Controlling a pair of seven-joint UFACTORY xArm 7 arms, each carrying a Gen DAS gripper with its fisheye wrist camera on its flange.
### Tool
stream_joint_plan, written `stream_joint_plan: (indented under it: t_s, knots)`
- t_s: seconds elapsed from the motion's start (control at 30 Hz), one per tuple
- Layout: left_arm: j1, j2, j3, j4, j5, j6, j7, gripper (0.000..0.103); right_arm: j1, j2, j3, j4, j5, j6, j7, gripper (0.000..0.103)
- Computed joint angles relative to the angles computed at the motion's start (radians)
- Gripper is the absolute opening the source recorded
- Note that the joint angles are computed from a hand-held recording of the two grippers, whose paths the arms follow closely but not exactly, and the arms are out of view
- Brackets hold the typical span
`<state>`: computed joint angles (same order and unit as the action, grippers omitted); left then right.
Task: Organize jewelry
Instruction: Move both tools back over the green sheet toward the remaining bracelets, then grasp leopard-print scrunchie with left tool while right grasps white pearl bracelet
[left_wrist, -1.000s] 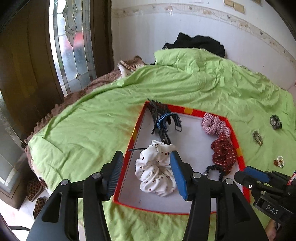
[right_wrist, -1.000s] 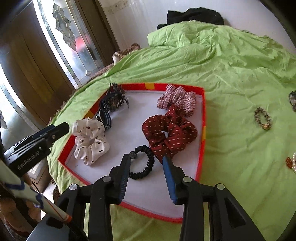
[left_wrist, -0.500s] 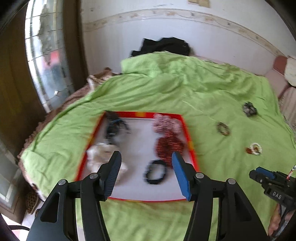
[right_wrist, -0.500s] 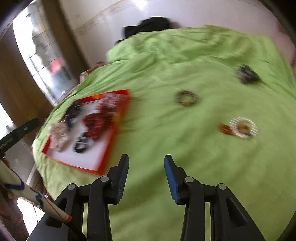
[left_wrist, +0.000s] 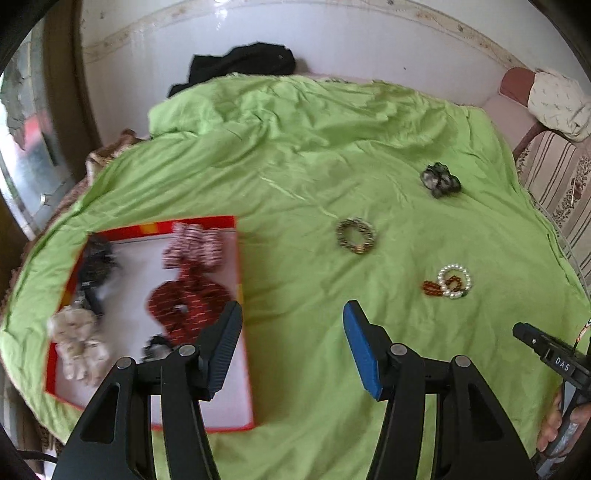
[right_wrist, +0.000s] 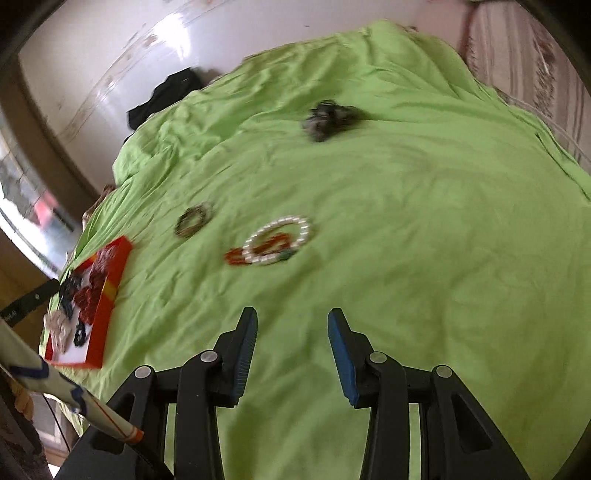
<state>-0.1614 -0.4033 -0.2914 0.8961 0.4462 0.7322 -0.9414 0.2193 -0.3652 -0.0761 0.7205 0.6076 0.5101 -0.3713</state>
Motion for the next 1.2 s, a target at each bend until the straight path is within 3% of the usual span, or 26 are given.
stream_joint_plan:
  t_s: [0.17,0.27,0.4,0.87,0.93,1.0,1.2]
  knots:
    - [-0.024,0.165,0.052,0.078,-0.06,-0.092,0.076,0.055,-0.004,0.088,-0.018,0.065,0.048,0.017,-0.04,0.043]
    - [-0.046,0.279,0.103,0.144,-0.145,-0.154,0.157,0.045,-0.019,0.136,-0.004,0.103,0.068,0.019,-0.068,0.043]
    - [-0.058,0.405,0.146,0.233,-0.24,-0.214,0.211,0.045,-0.039,0.211,0.02,0.172,0.112,0.023,-0.105,0.043]
    - [-0.086,0.699,0.218,0.499,-0.321,-0.174,0.318,0.044,-0.122,0.415,0.128,0.334,0.16,0.018,-0.157,0.043]
    - [-0.095,0.719,0.227,0.519,-0.313,-0.164,0.319,0.037,-0.129,0.424,0.137,0.339,0.171,0.017,-0.168,0.043]
    - [-0.108,0.734,0.241,0.537,-0.296,-0.134,0.3,0.007,-0.136,0.431,0.142,0.345,0.189,0.02,-0.181,0.043]
    - [-0.091,0.653,0.226,0.421,-0.345,-0.198,0.303,0.007,-0.145,0.449,0.154,0.364,0.186,0.019,-0.187,0.042]
